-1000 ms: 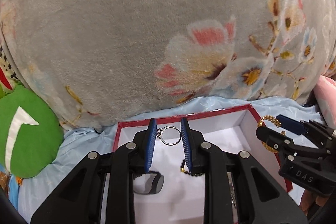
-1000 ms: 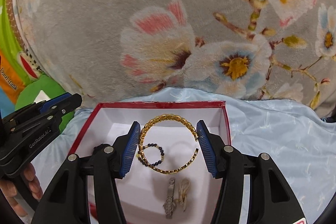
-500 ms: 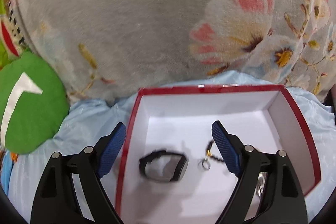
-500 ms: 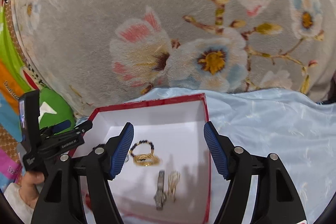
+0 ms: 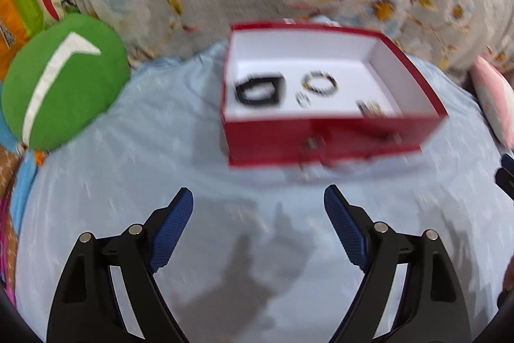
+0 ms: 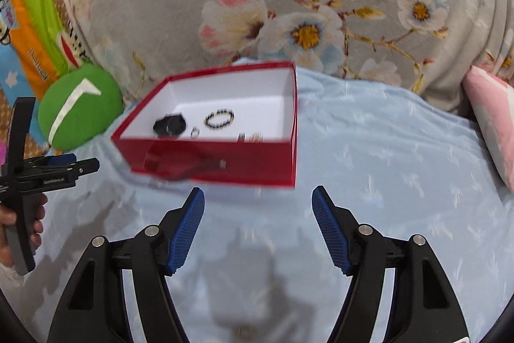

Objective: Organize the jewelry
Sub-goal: 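Move both tools back over the sheet toward the gold hoop earrings, then close the left tool on one gold hoop earring while the right tool grasps the other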

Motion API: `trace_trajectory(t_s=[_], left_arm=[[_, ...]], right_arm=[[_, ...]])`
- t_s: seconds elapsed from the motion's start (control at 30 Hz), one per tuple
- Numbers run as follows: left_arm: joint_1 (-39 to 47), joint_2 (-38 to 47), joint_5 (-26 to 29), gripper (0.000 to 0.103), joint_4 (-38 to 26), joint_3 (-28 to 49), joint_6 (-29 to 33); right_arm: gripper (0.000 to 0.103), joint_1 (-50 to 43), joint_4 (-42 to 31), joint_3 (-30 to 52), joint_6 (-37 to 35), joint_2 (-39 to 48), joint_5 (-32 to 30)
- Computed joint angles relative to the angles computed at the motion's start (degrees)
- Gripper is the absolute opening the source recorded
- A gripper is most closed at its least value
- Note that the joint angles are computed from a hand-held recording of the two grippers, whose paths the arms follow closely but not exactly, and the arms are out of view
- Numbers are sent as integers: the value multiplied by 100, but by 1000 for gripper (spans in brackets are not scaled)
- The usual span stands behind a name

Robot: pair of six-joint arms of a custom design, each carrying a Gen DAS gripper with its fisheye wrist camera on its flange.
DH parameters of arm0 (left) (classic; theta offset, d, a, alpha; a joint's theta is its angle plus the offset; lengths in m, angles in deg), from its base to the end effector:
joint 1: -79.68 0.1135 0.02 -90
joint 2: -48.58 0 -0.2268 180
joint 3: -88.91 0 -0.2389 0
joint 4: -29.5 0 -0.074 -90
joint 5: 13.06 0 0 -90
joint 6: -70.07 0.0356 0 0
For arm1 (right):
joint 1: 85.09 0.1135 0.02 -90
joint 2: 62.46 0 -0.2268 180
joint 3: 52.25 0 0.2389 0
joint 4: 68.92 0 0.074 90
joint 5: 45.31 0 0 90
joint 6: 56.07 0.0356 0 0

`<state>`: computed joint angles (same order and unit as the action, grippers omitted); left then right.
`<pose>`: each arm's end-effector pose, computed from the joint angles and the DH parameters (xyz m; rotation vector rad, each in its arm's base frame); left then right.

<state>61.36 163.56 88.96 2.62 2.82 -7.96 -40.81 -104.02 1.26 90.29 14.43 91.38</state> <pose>0.3884 -0.1364 0.1524 0.7218 2.2947 -0.3038 0.1894 0.1485 0.1557 0.4939 2.1420 -0.1274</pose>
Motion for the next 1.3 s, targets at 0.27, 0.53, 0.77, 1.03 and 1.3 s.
trace_trajectory(t_s=[0.27,0.53,0.77,1.03,1.3], left_arm=[[212,-1103,518,81,469,-2248,27],[156,-1600,600,81,782,-3278,40],[96,-1726,700,81,833,-3729,38],[-280,-1749,400,81,1237,-4074,-85],[-648,-1607,131,67,1592,-4017,-268]], right_arm=[[68,1539,-1559,449,2640,1167,214],[68,2013,-1319,391,3506,1816,-167],[68,2229,-1311,637,3693,2193,-251],[68,2250,-1222,640,3713,2259,-313],[68,2154,-1043,370,3868,2194,-450]])
